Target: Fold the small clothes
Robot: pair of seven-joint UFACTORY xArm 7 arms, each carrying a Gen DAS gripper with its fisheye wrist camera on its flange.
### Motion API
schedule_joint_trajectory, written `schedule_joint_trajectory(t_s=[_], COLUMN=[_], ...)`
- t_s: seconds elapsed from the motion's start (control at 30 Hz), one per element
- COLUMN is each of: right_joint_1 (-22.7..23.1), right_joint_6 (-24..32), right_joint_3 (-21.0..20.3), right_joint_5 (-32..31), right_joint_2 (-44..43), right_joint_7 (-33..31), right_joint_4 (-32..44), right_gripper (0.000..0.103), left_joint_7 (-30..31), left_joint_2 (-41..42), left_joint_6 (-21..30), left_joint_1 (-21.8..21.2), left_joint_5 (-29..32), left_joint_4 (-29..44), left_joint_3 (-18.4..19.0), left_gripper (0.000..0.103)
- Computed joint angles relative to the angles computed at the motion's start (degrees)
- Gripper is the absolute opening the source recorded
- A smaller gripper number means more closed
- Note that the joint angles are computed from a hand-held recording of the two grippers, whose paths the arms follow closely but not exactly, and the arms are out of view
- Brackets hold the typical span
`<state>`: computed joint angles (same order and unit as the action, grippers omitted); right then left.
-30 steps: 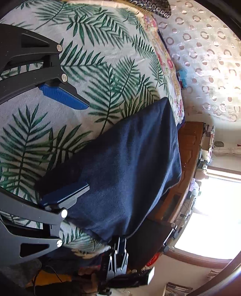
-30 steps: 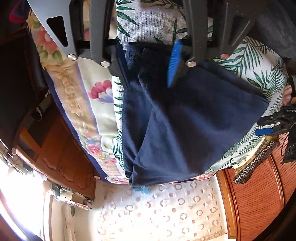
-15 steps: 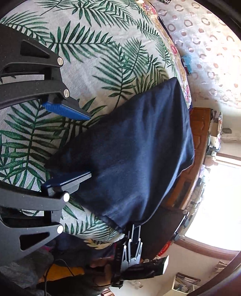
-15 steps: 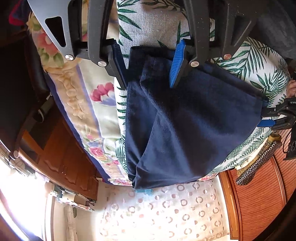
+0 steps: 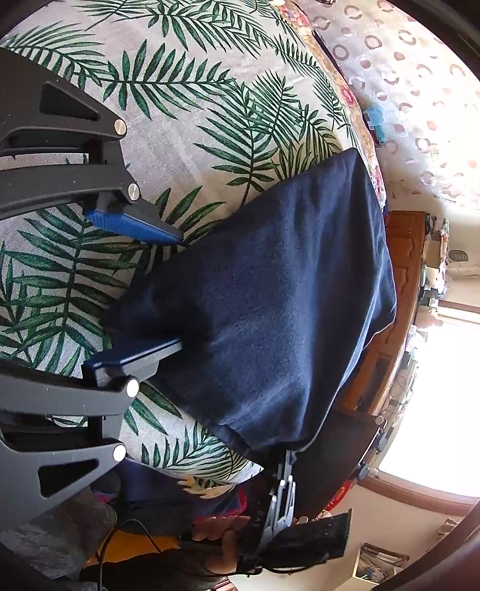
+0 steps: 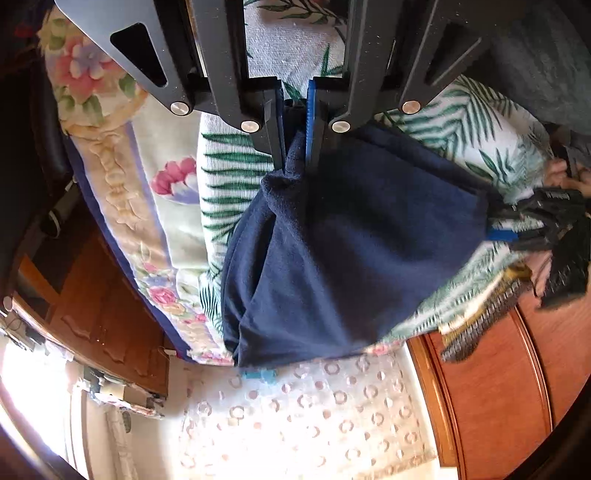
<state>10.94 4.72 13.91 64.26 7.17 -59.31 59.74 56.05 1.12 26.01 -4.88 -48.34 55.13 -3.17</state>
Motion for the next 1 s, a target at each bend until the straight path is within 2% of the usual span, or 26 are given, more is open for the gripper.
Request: schedule_joint_trajectory(t_s=[0.07, 0.1, 0.23, 0.37, 0.5, 0.57, 0.63, 0.67, 0.8, 1.0], right_joint_1=[-1.02, -0.99, 0.64, 1.89, 3.20, 3.58, 3.52, 3.91, 8.16, 11.75], right_joint_6=[-0.45, 0.24, 0.36, -0.45, 0.07, -0.15, -0.60, -0.54, 2.34, 11.11], right_joint_3=[1.25, 0.95, -0.88, -1.91, -3.87, -4.37, -4.31, -4.92, -11.54, -19.56], right_joint_5=[7.84, 10.11, 13.02, 24.09, 28.50, 24.38, 17.26, 11.94, -7.25, -23.54], right_joint_2=[-0.57, -0.88, -1.61, -1.76, 0.60, 3.51, 6.90, 8.84, 17.93, 31.90], right_joint_7=[-7.00, -9.12, -12.03, -22.92, -28.67, -25.92, -20.08, -15.20, 4.09, 23.88], right_joint_4=[0.36, 0.58, 0.60, 3.42, 9.85, 14.82, 19.67, 22.10, 33.25, 51.59], right_gripper=[0.008, 0.008, 0.008, 0.008, 0.007, 0.007, 0.007, 0.007, 0.008, 0.008], left_joint_7=[0.39, 0.75, 2.28, 6.28, 4.93, 2.94, -0.69, -2.67, -11.51, -20.57], left_joint_2=[-0.30, -0.27, -0.74, -1.66, 0.58, 3.66, 7.94, 9.95, 19.03, 29.34], left_joint_6=[0.72, 1.87, 2.62, 4.11, 3.22, 3.29, 3.30, 3.33, 5.54, 8.16], left_joint_1=[0.12, 0.24, 0.22, 0.55, 0.98, 1.76, 2.80, 3.30, 5.01, 5.97], left_joint_5=[-0.44, -0.95, -2.26, -9.16, -10.22, -9.45, -6.36, -4.59, 2.72, 12.14], left_joint_4=[-0.18, 0.08, 0.13, 2.13, 8.54, 13.74, 19.95, 22.75, 34.67, 47.13], left_joint_3=[0.11, 0.24, 0.26, 1.06, 1.35, 1.22, 0.75, 0.44, 0.06, -0.66], left_gripper=[0.032, 0.027, 0.007, 0.006, 0.006, 0.006, 0.006, 0.006, 0.006, 0.006])
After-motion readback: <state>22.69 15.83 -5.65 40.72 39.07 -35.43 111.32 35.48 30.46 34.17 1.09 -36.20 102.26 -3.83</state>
